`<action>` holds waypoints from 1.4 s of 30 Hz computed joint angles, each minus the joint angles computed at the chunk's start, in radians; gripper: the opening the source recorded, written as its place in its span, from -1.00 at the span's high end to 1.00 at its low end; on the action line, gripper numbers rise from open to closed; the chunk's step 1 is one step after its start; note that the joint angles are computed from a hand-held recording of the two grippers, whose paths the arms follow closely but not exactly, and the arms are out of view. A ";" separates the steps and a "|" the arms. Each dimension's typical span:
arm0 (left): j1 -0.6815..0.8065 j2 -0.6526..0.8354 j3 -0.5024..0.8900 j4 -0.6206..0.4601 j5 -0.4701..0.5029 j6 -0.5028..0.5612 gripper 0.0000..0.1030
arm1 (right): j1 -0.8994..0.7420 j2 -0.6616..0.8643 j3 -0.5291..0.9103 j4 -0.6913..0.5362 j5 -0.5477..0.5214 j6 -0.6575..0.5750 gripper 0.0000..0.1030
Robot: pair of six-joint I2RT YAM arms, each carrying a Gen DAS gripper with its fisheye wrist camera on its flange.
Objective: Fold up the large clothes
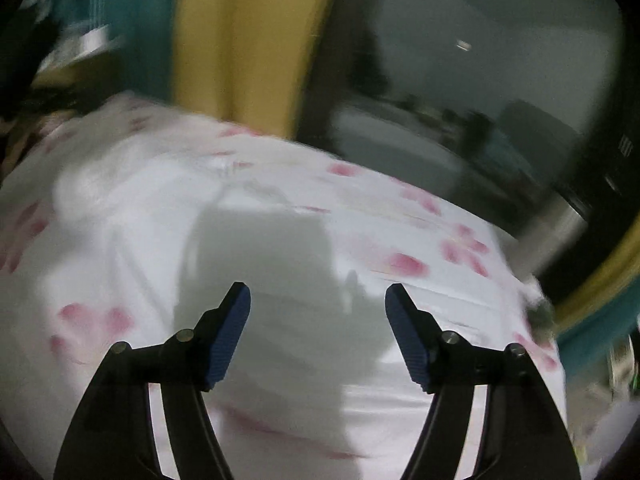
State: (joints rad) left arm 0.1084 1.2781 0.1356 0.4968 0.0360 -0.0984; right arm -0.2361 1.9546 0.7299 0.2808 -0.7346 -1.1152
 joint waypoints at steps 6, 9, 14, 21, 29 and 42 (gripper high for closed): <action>-0.250 0.108 -0.003 0.080 -0.125 -0.018 -0.20 | 0.086 -0.040 -0.164 0.126 0.012 -0.072 -0.36; -0.292 0.121 -0.003 0.090 -0.135 -0.024 -0.20 | 0.116 -0.039 -0.200 0.194 0.019 -0.076 -0.36; -0.341 0.138 0.020 0.073 -0.151 -0.024 -0.20 | 0.152 -0.025 -0.251 0.320 0.044 -0.104 -0.36; -0.416 0.225 0.062 0.083 -0.164 0.009 -0.21 | 0.179 -0.017 -0.263 0.356 0.064 -0.141 0.65; -0.461 0.310 0.161 0.035 -0.276 0.039 -0.21 | 0.150 -0.114 -0.173 0.181 -0.016 -0.064 0.94; -0.239 0.352 0.338 -0.119 -0.206 0.118 -0.21 | 0.302 0.061 0.291 -0.061 0.053 0.156 0.94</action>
State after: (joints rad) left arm -0.1310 1.6297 0.4731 0.3779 -0.1697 0.0197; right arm 0.0663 2.0160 1.0213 0.2194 -0.6820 -0.9595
